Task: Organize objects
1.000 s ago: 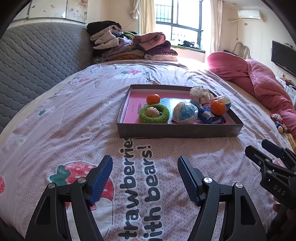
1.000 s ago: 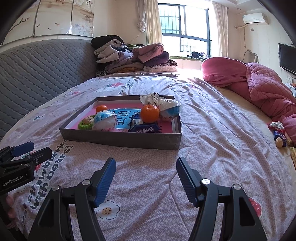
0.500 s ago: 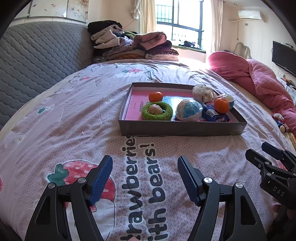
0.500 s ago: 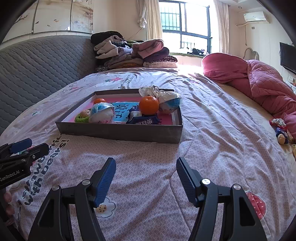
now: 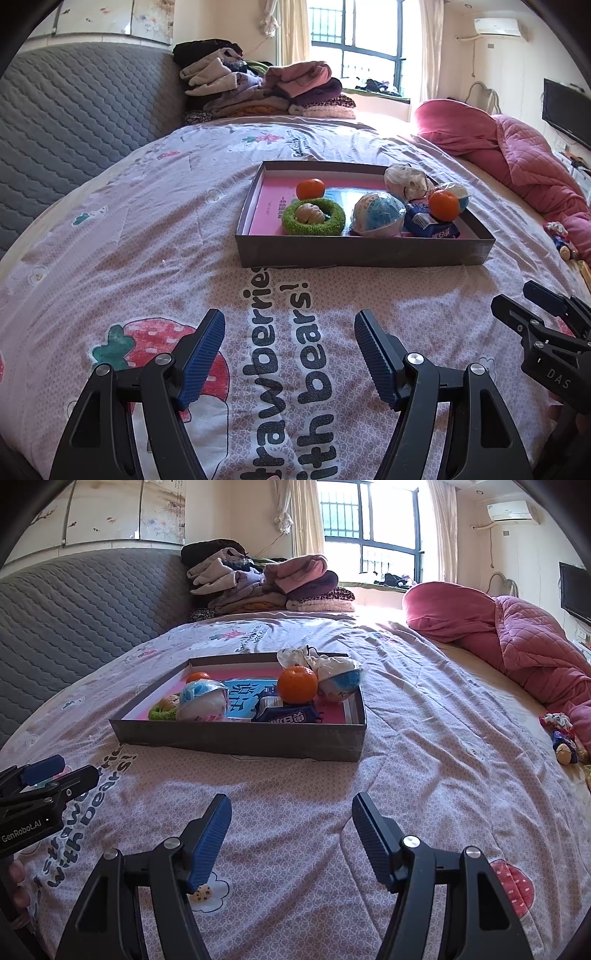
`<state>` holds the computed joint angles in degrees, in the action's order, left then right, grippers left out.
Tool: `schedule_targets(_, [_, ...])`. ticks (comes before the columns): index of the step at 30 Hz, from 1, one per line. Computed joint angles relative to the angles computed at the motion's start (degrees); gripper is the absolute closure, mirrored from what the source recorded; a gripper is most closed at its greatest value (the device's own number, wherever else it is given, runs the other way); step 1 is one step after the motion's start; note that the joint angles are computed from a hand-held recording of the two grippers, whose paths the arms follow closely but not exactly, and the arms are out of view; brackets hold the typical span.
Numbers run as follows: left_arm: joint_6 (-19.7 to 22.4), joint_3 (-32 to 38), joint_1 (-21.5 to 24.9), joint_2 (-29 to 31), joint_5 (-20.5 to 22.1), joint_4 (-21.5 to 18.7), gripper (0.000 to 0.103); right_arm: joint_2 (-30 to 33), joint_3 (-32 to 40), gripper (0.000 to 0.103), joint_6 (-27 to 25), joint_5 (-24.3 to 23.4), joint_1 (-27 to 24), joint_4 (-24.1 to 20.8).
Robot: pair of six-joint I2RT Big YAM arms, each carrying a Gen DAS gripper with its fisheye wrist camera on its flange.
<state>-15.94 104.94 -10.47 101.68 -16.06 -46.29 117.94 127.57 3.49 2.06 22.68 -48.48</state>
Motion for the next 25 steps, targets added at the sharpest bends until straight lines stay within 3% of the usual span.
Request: schedule_targets(25, [0.5, -0.6, -0.2, -0.5, -0.2, 0.3, 0.029, 0.2, 0.3, 0.036, -0.6, 0.1, 0.1, -0.4])
